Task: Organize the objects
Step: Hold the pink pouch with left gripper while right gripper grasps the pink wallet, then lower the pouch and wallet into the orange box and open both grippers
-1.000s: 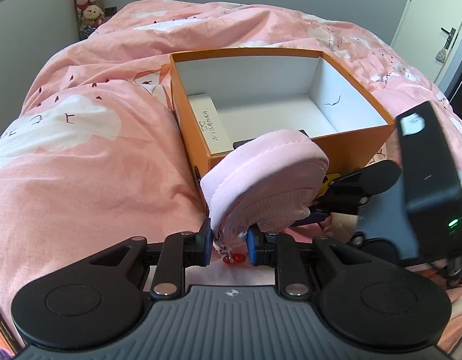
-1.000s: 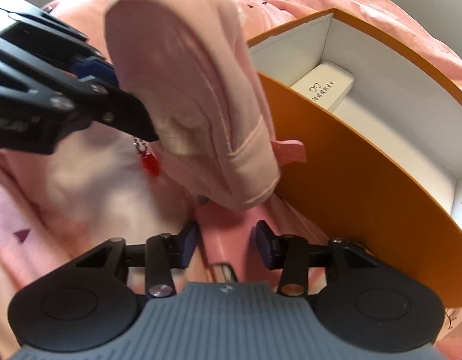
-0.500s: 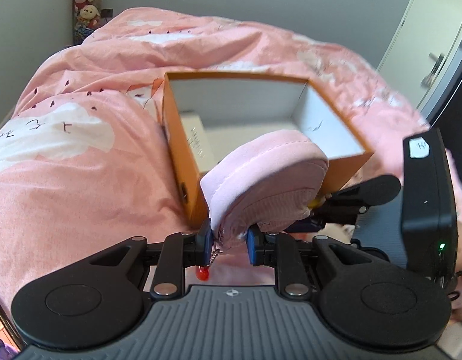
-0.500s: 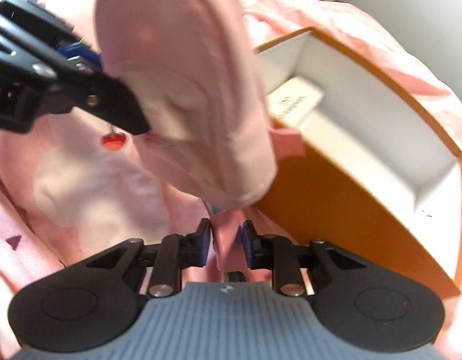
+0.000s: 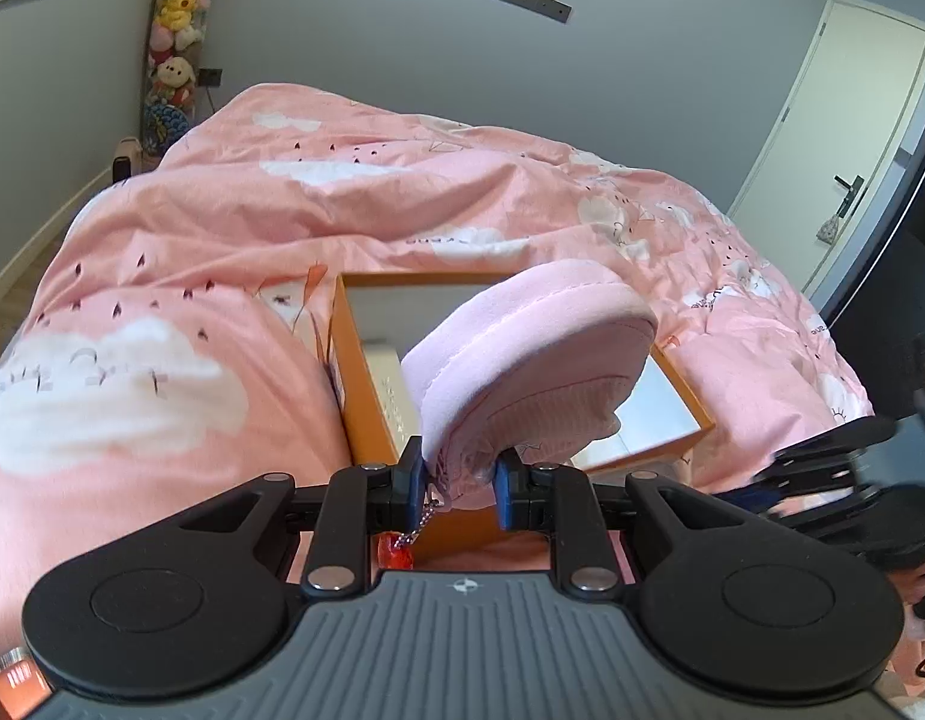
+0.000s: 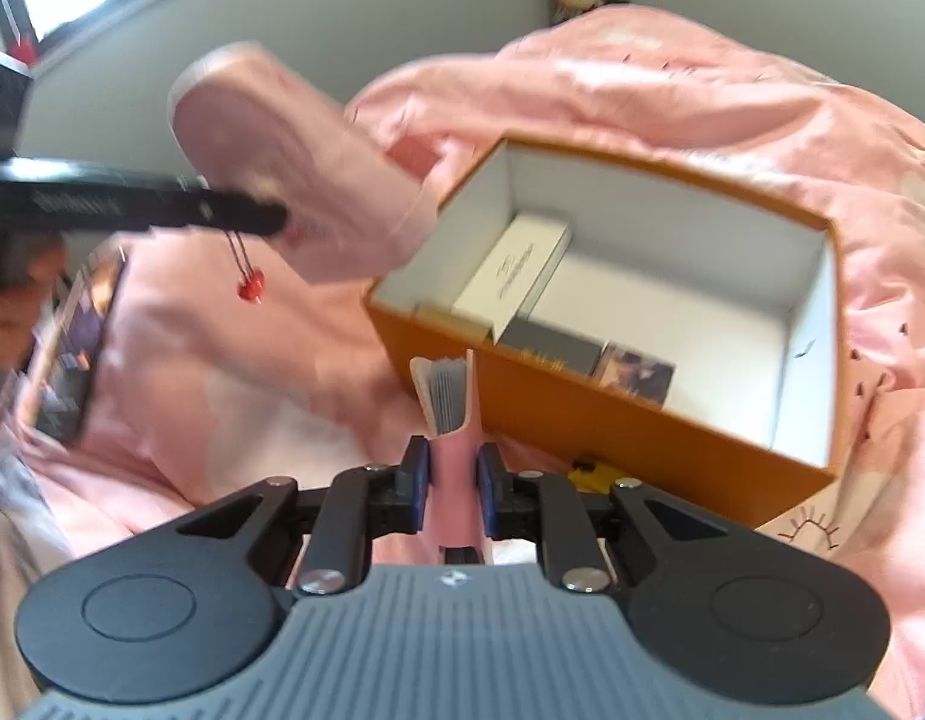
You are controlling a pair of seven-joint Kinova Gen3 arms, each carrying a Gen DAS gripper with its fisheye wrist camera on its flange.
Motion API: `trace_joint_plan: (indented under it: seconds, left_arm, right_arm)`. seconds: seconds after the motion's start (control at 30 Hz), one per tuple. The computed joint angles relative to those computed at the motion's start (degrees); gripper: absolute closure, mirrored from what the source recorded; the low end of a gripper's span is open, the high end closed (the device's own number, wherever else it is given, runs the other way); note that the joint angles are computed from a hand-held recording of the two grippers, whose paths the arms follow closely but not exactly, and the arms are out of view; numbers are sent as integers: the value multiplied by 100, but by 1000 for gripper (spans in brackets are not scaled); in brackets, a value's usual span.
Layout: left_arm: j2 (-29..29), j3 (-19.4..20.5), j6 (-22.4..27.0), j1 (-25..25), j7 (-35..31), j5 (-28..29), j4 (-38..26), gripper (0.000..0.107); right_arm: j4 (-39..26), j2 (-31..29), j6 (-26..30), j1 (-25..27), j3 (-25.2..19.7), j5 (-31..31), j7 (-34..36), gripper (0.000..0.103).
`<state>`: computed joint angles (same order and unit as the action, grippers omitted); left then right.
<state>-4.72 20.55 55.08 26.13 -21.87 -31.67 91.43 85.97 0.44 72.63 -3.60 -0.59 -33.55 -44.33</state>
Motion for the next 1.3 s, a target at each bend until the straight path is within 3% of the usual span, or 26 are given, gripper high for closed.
trace_joint_plan:
  seconds: [0.2, 0.4, 0.5, 0.7, 0.93, 1.13, 1.3]
  left_arm:
    - [215, -287, -57, -149, -840, 264, -396, 83]
    - [827, -658, 188, -213, -1981, 826, -1098, 83]
    - [1262, -875, 456, -217, -2502, 1194, -1497, 83]
    - [1768, -1238, 730, -147, -2914, 1444, -1970, 83]
    - [2101, -1466, 1079, -62, -3223, 1435, -2451, 83]
    - [2230, -1558, 1132, -118, -3360, 1591, -2574, 83]
    - [2262, -1568, 1035, -211, -3480, 1766, -2561, 83]
  right_arm:
    - [-733, 392, 400, 521, 292, -1044, -207, 85]
    - [-1210, 924, -247, 736, 49, -1324, -632, 85]
    - [-1573, 1426, -352, 752, -138, -1249, -1130, 85]
    - [-2380, 2512, -315, 602, -452, -813, -2174, 85]
    - [-3767, 3871, 356, 362, -840, -361, -3388, 85]
    - [-4679, 4565, 876, 221, -1098, -117, -4069, 85]
    - [-5270, 4801, 1208, -37, -968, 399, -4384, 82]
